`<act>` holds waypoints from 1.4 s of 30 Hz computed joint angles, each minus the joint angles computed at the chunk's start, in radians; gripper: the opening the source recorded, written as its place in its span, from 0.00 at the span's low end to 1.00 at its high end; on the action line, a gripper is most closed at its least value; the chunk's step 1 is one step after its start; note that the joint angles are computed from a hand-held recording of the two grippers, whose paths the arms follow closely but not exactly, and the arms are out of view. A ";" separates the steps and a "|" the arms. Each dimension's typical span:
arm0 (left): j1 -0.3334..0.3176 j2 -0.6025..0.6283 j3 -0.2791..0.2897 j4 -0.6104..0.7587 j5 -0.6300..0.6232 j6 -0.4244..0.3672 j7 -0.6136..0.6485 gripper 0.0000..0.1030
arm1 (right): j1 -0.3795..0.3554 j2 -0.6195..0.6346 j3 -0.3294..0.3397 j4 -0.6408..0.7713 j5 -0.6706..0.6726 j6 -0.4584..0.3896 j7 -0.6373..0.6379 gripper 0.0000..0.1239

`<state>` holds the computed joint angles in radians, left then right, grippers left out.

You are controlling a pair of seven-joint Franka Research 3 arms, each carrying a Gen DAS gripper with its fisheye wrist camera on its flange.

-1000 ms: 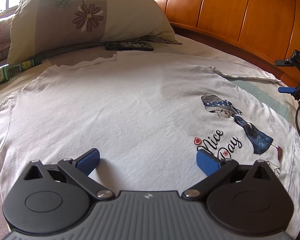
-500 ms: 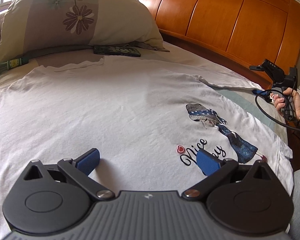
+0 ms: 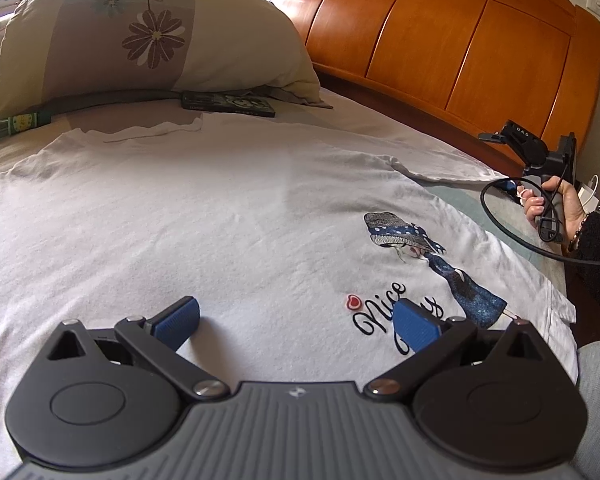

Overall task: Fold clothes
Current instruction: 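Grasp the white sleeve cuff with the right tool, then lift the sleeve with the right tool and carry it across the shirt body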

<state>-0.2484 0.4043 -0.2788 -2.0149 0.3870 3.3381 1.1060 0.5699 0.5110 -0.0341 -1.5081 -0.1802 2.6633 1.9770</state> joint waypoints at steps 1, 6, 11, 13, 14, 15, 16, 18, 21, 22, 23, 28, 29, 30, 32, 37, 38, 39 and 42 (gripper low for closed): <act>-0.001 0.000 0.001 -0.001 0.000 0.002 -0.001 0.99 | 0.000 -0.001 0.000 -0.001 0.000 0.001 0.000 0.83; -0.004 0.001 0.004 0.000 0.000 0.005 -0.002 0.99 | 0.000 -0.004 0.001 -0.008 0.002 0.007 -0.001 0.83; 0.038 0.006 -0.036 -0.002 0.012 0.014 -0.014 0.99 | 0.000 -0.008 0.002 -0.016 0.004 0.013 -0.002 0.83; 0.052 0.006 -0.049 -0.002 0.018 0.012 -0.020 0.99 | 0.000 -0.010 0.002 -0.018 0.005 0.015 -0.003 0.83; 0.056 0.006 -0.054 -0.002 0.021 0.009 -0.022 0.99 | 0.000 -0.010 0.002 -0.020 0.005 0.016 -0.003 0.83; 0.060 0.005 -0.058 -0.001 0.023 0.007 -0.024 0.99 | 0.000 -0.011 0.002 -0.021 0.005 0.018 -0.003 0.83; 0.067 0.005 -0.066 -0.001 0.025 0.004 -0.027 0.99 | -0.001 -0.012 0.003 -0.023 0.006 0.019 -0.003 0.83; 0.090 0.005 -0.090 -0.001 0.032 -0.005 -0.031 0.99 | -0.001 -0.013 0.003 -0.025 0.007 0.021 -0.004 0.83; 0.159 0.006 -0.163 0.001 0.054 -0.033 -0.024 0.99 | -0.001 -0.016 0.003 -0.030 0.008 0.025 -0.004 0.83; 0.174 0.002 -0.180 0.001 0.059 -0.048 -0.014 0.99 | -0.001 -0.016 0.003 -0.031 0.008 0.026 -0.005 0.83; 0.191 -0.004 -0.199 0.001 0.065 -0.070 0.003 0.99 | -0.001 -0.017 0.004 -0.033 0.009 0.027 -0.005 0.83; 0.277 -0.042 -0.298 -0.016 0.026 -0.169 0.125 0.99 | -0.001 -0.021 0.004 -0.040 0.011 0.033 -0.006 0.83; 0.306 -0.045 -0.329 -0.022 0.006 -0.179 0.149 0.99 | -0.001 -0.022 0.005 -0.041 0.011 0.034 -0.006 0.83; 0.328 -0.049 -0.353 -0.030 -0.013 -0.179 0.169 0.99 | -0.001 -0.022 0.005 -0.042 0.011 0.035 -0.007 0.83; 0.377 -0.060 -0.404 -0.050 -0.044 -0.164 0.215 0.99 | -0.001 -0.024 0.005 -0.045 0.012 0.038 -0.007 0.83; 0.506 -0.090 -0.534 -0.100 -0.099 -0.113 0.306 0.99 | -0.001 -0.027 0.006 -0.052 0.014 0.043 -0.008 0.83; 0.532 -0.091 -0.558 -0.107 -0.102 -0.106 0.308 0.99 | -0.001 -0.028 0.006 -0.053 0.015 0.045 -0.009 0.83; 0.549 -0.094 -0.573 -0.112 -0.102 -0.101 0.305 0.99 | -0.001 -0.029 0.006 -0.055 0.015 0.046 -0.009 0.83; 0.550 -0.116 -0.564 -0.123 -0.088 -0.092 0.285 0.99 | -0.001 -0.031 0.007 -0.059 0.016 0.049 -0.010 0.83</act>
